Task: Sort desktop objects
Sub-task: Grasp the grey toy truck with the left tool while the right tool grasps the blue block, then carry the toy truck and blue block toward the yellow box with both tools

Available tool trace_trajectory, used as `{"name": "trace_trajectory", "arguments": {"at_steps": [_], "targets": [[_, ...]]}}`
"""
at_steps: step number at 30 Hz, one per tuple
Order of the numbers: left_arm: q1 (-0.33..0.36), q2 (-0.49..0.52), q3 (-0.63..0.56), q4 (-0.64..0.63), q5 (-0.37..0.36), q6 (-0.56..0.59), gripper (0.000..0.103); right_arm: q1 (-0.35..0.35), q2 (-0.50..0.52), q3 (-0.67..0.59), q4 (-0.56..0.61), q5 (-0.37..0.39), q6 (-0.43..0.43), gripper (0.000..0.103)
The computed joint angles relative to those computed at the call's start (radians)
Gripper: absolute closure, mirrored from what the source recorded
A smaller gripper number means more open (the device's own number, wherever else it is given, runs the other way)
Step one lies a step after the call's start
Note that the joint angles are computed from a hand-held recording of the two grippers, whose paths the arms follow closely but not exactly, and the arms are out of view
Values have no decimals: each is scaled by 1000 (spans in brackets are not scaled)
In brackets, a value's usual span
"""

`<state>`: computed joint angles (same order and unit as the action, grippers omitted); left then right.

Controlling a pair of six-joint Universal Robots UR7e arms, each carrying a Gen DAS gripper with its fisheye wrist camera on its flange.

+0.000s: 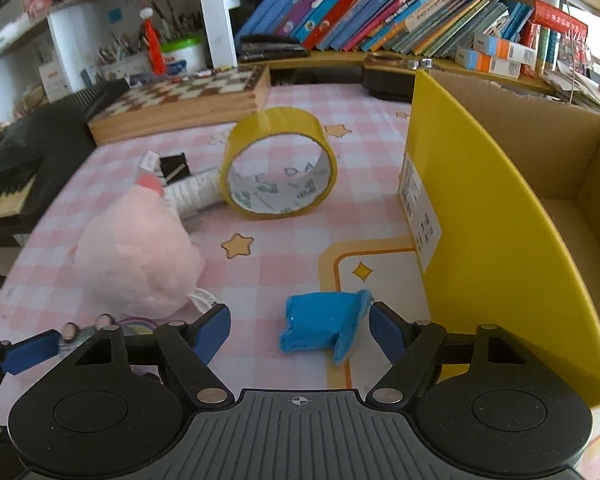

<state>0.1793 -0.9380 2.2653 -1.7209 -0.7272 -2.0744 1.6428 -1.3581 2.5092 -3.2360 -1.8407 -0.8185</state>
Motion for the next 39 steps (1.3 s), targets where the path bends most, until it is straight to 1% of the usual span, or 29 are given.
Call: {"name": "trace_trajectory", "arguments": {"at_steps": [1,3,6,10,12,16,19,23,27,29,32,35,39], "targets": [[4,1,2,-10,2,7,26,1,8,-3,-1,-7,2,28],[10,1,10,-39,3,18,37,0,21,-8,-7,-20,4,31],[8,-3,21,-58,12,12,38,-6,31,-10,-11,-29,-1,39],[9,-15,31,-67,19,1,39,-12,33,-1,-38,-20,-32,61],[3,-25,36,-65,20,-14,39,-14,13,-11,10,-10,-11,61],[-13,-39,25,-10,22,-40,39,-23,-53,-6,74,48,-4,62],[-32,-56,17,35,13,-63,39,-26,-117,-4,151,87,3,62],[-71,-76,3,97,-15,-118,39,-39,-227,5,264,157,-26,62],[-121,-84,-21,156,-41,-165,39,-75,-354,6,393,243,-50,62],[-146,-82,-35,182,-43,-175,39,-91,-410,3,450,270,-56,62],[-182,-74,-58,206,-43,-171,39,-117,-498,9,516,292,-78,62],[-218,-62,-73,206,-43,-163,39,-142,-580,15,586,289,-87,62],[-257,-40,-82,153,-47,-124,39,-188,-697,32,666,279,-125,62]]}}
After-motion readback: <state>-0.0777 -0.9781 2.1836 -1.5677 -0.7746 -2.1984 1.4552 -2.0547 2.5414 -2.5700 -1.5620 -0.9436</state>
